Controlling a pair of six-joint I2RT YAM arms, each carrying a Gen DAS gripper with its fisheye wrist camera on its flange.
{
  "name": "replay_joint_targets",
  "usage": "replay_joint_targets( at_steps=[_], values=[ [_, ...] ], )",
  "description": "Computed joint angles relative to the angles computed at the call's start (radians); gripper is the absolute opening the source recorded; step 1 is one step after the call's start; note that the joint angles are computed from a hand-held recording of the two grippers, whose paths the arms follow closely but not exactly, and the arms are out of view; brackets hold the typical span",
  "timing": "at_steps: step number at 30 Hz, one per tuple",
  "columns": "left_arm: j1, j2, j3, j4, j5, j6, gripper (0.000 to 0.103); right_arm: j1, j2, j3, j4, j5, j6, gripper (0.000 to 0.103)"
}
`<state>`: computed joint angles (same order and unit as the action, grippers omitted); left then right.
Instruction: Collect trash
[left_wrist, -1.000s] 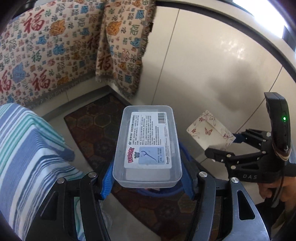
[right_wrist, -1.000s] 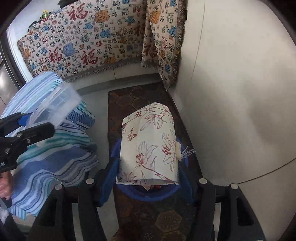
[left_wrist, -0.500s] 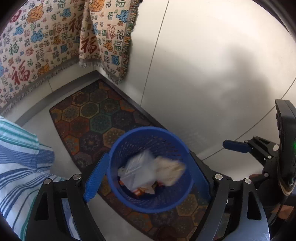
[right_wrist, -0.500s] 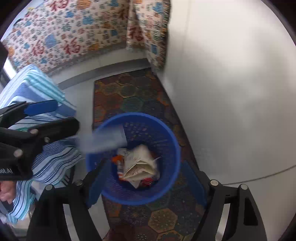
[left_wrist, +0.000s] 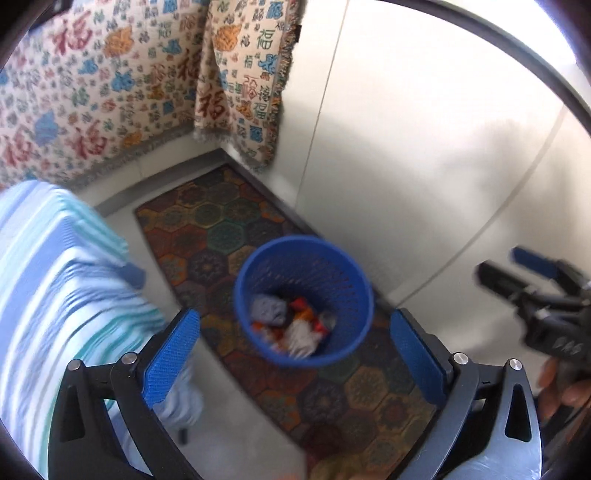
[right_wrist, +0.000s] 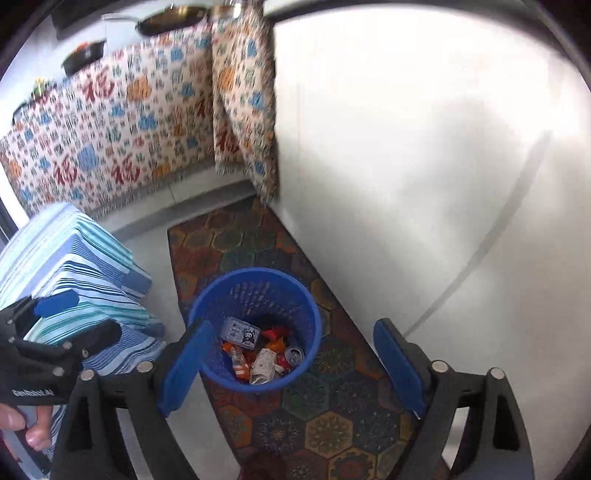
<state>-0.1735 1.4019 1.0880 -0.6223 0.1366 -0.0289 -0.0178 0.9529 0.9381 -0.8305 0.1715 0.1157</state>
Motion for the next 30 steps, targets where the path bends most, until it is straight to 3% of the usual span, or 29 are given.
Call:
replay_joint_targets(
  at_steps=[5,10,13,24,30],
  values=[
    [-0.013,-0.219,-0.13,-0.064,-0.049,0.018,0.103,0.204,-0.245,-0.095,-0.132,0.165,0.173,0.103],
    [0.026,-0.281,-0.161,-0.095,-0.023,0.007,0.103,0.353,-0.275,-0.122,-0.183,0.267,0.252,0.103],
    [-0.006,-0.3,-0.178,-0.071,-0.113,-0.008,0.103,0.409,-0.284,-0.112,-0.192,0.312,0.274,0.103],
    [-0.05,-0.337,-0.204,-0.04,-0.217,-0.004,0.103,0.455,-0.299,-0.11,-0.183,0.327,0.276,0.103],
    [-0.04,-0.328,-0.188,-0.057,-0.189,0.006,0.102,0.452,-0.301,-0.11,-0.186,0.318,0.281,0.103]
  ],
)
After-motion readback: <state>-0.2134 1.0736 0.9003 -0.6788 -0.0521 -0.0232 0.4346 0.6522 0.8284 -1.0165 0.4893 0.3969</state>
